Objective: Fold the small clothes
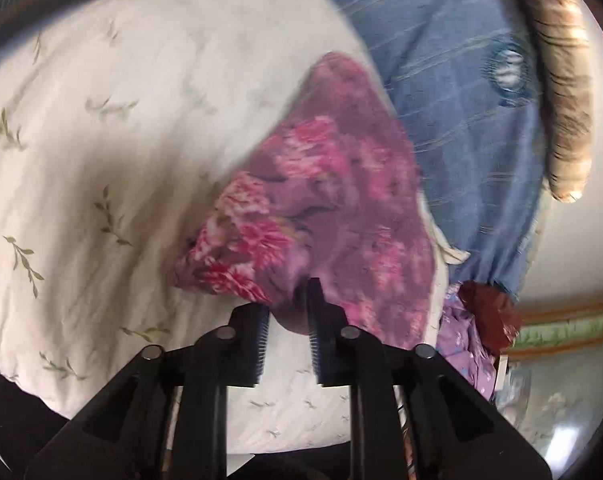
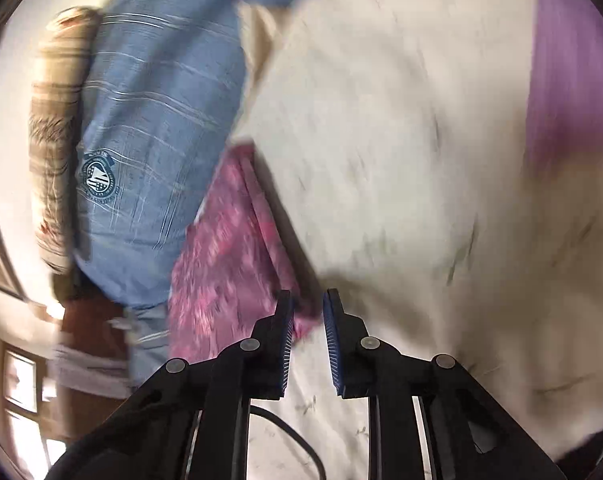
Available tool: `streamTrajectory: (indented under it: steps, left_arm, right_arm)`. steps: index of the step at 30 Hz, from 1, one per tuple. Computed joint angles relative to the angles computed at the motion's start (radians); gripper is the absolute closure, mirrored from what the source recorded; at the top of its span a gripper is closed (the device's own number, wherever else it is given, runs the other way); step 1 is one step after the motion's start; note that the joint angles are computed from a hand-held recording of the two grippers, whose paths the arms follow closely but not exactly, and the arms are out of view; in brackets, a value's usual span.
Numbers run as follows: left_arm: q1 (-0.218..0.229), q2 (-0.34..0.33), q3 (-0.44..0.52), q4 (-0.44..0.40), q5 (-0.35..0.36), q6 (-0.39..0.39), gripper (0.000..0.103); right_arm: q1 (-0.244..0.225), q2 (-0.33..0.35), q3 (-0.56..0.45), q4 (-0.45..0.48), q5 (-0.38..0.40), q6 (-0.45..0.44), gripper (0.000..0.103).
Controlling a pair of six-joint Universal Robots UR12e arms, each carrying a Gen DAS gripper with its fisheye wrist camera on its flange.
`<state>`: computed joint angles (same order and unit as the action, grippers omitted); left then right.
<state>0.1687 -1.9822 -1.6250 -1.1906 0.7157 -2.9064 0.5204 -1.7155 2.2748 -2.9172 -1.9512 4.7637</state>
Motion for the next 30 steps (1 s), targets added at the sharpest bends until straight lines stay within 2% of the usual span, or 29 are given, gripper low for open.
streamTrajectory:
  steps: [2,3,5,7,9,12,14,15,16,18,19,20,21,23,26,30]
  left_arm:
    - [0.005,0.012,-0.011,-0.005,-0.042,0.031,0.051]
    - [0.005,0.016,-0.016,0.012,-0.041,0.022,0.049]
    - [0.002,0.02,-0.028,0.024,-0.061,0.019,0.047]
    - [-0.003,0.017,-0.034,0.024,-0.071,0.007,0.046]
    - [-0.01,0.007,-0.029,0.002,-0.074,0.001,0.046]
    - [-0.023,-0.002,-0.017,0.004,-0.039,-0.008,0.046]
    - [-0.027,-0.007,-0.015,0.03,-0.032,-0.035,0.046]
    - [-0.03,-0.012,-0.011,0.045,-0.029,-0.054,0.046]
    - [-0.032,-0.015,-0.008,0.055,-0.025,-0.066,0.046]
    - [-0.038,-0.026,0.0,0.103,-0.012,-0.122,0.046]
    - [-0.041,-0.027,0.0,0.127,0.001,-0.146,0.046]
    - [-0.046,-0.03,0.001,0.164,0.015,-0.179,0.047]
    - [-0.055,-0.031,0.006,0.19,0.042,-0.192,0.048]
    - [-0.071,-0.024,0.001,0.258,0.096,-0.198,0.061]
    - [-0.097,0.001,-0.021,0.366,0.162,-0.164,0.076]
    - [-0.13,0.035,-0.04,0.477,0.213,-0.12,0.08]
  right_arm:
    - [0.038,-0.012,-0.053,0.088,-0.111,-0.032,0.061]
    - [0.05,-0.007,-0.074,0.085,-0.147,-0.073,0.059]
    - [0.061,0.022,-0.119,0.066,-0.151,-0.174,0.056]
    - [0.038,0.062,-0.171,0.039,-0.079,-0.312,0.056]
    - [0.011,0.107,-0.208,-0.004,-0.004,-0.415,0.056]
    - [-0.022,0.192,-0.29,-0.002,0.091,-0.557,0.061]
    - [-0.041,0.253,-0.341,-0.011,0.135,-0.624,0.067]
    - [-0.04,0.278,-0.363,0.004,0.134,-0.645,0.068]
    - [-0.067,0.306,-0.385,0.006,0.157,-0.674,0.069]
    - [-0.079,0.344,-0.407,0.056,0.182,-0.692,0.072]
    - [-0.088,0.363,-0.414,0.09,0.213,-0.696,0.073]
    - [-0.087,0.381,-0.409,0.096,0.218,-0.71,0.079]
    - [-0.085,0.4,-0.422,0.06,0.181,-0.753,0.08]
    - [-0.081,0.407,-0.417,0.029,0.164,-0.785,0.08]
    - [-0.08,0.406,-0.418,0.026,0.16,-0.78,0.08]
    - [-0.075,0.394,-0.389,-0.019,0.16,-0.769,0.08]
